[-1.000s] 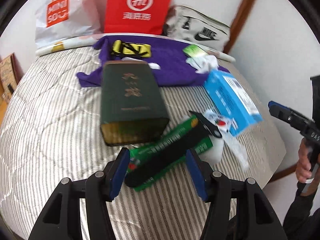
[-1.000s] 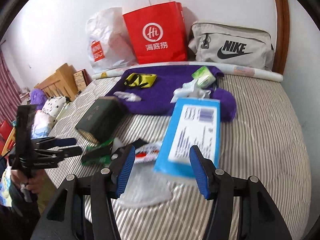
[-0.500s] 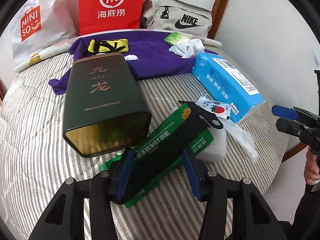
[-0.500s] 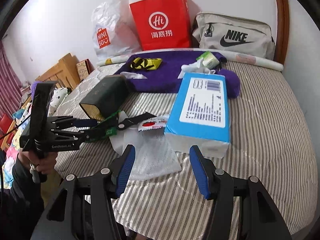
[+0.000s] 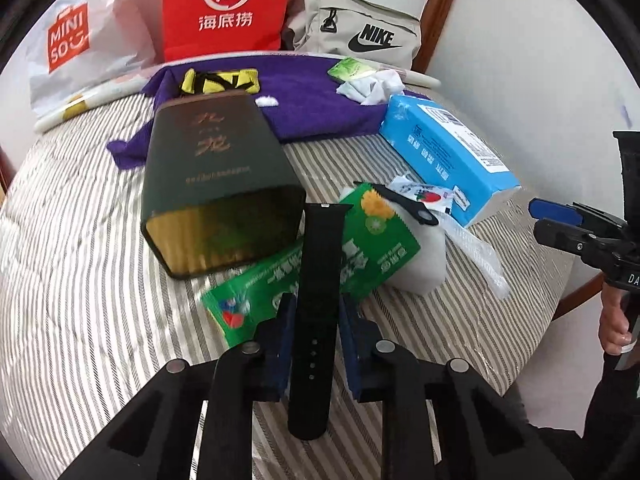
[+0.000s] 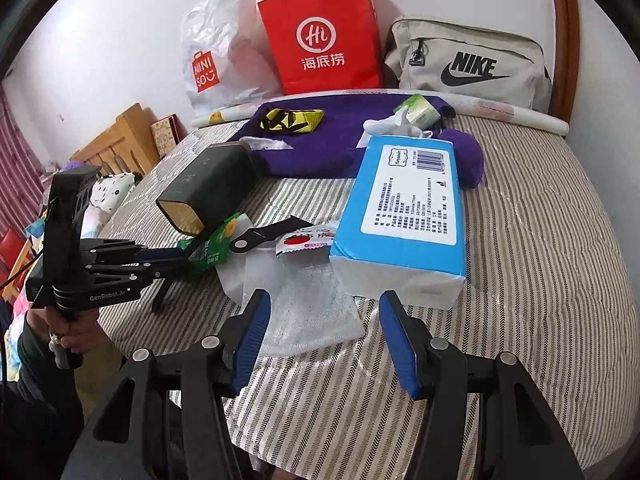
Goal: Organize soft objects
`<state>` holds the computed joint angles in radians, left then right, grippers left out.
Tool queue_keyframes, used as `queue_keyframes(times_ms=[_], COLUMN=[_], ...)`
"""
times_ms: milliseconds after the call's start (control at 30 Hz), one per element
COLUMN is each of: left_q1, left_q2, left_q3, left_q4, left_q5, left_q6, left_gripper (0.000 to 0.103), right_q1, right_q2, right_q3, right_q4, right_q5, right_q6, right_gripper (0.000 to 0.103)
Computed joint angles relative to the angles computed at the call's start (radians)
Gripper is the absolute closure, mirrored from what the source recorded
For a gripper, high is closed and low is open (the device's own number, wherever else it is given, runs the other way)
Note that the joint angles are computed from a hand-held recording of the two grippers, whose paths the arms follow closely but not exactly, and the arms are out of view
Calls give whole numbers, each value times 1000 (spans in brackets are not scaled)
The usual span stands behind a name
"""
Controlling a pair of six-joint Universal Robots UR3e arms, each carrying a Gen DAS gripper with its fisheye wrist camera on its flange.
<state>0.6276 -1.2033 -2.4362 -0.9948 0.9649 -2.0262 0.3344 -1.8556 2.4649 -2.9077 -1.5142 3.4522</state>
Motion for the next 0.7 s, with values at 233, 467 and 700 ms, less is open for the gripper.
queue_keyframes(times_ms=[233, 467, 700], left_q1=[-38, 71, 136], left_q2=[-24, 91, 197], left_q3=[-34, -27, -53], left_q4=[115, -81, -190], left_q5=[12, -44, -55], left_q6=[-55, 34, 85], left_gripper=[83, 83, 83], right_q1=[9, 23, 12], right_q2=[21, 30, 188], right_q3=[-11, -13, -53], right_q4=[4, -7, -79], right_q5=[5, 33, 84], right_q6=[1, -5, -15], right_gripper=[47, 46, 38])
